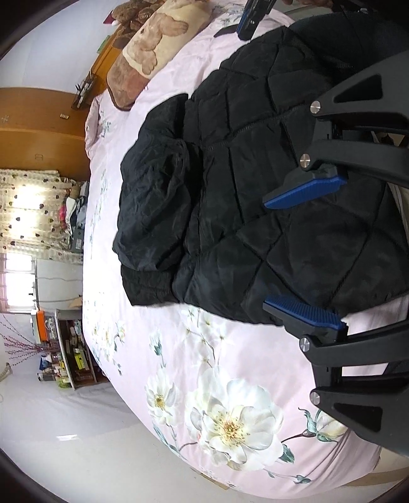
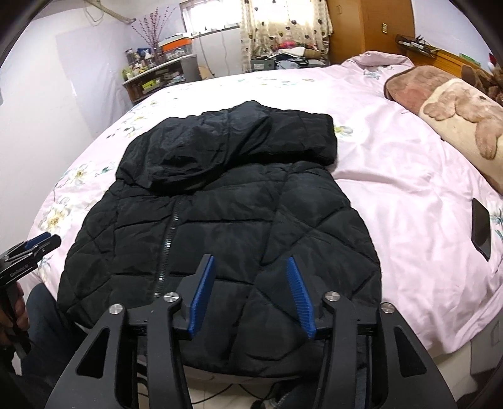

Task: Fold large clothes

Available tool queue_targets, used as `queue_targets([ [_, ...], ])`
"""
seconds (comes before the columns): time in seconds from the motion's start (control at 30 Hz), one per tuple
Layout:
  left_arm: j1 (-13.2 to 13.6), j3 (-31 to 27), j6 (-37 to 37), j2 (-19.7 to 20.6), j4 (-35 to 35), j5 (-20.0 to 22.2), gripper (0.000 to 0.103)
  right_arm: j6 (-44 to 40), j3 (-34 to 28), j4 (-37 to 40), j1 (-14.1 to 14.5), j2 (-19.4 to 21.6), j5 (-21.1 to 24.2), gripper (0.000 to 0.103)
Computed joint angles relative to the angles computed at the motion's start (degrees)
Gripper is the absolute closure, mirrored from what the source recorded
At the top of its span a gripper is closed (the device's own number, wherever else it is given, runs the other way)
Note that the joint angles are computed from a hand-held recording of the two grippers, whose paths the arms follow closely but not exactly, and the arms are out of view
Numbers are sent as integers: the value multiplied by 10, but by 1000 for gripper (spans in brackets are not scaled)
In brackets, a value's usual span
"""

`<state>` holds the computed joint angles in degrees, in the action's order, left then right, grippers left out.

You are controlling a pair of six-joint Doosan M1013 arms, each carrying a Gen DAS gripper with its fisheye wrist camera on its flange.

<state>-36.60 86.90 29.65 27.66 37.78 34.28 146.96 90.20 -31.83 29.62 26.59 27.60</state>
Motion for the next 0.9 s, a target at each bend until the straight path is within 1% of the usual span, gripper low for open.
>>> queue_targets([
  [0.2,13,3,0,7,-15,8,40,11,4,4,-14,3,13,52],
  [0.33,25,3,10,15,-45,18,40,19,9,5,-27,3,24,51],
  [0.37,27,3,11,17,-52,22,40,19,11,10,-32,3,25,50],
  [0.47,34,3,22,22,-78,26,40,19,16,28,-46,3,30,43],
  [0.5,36,4,26,24,-87,26,39,17,17,36,-50,3,30,43],
  [0.6,43,8,36,26,-117,21,36,-13,18,86,-64,6,34,43],
  [0.7,45,13,51,27,-144,13,35,-69,13,155,-77,14,42,43],
  [0.8,46,19,75,26,-178,-3,33,-103,10,207,-87,20,48,43],
  [0.9,46,22,101,27,-217,-10,31,-130,15,260,-95,20,37,43],
])
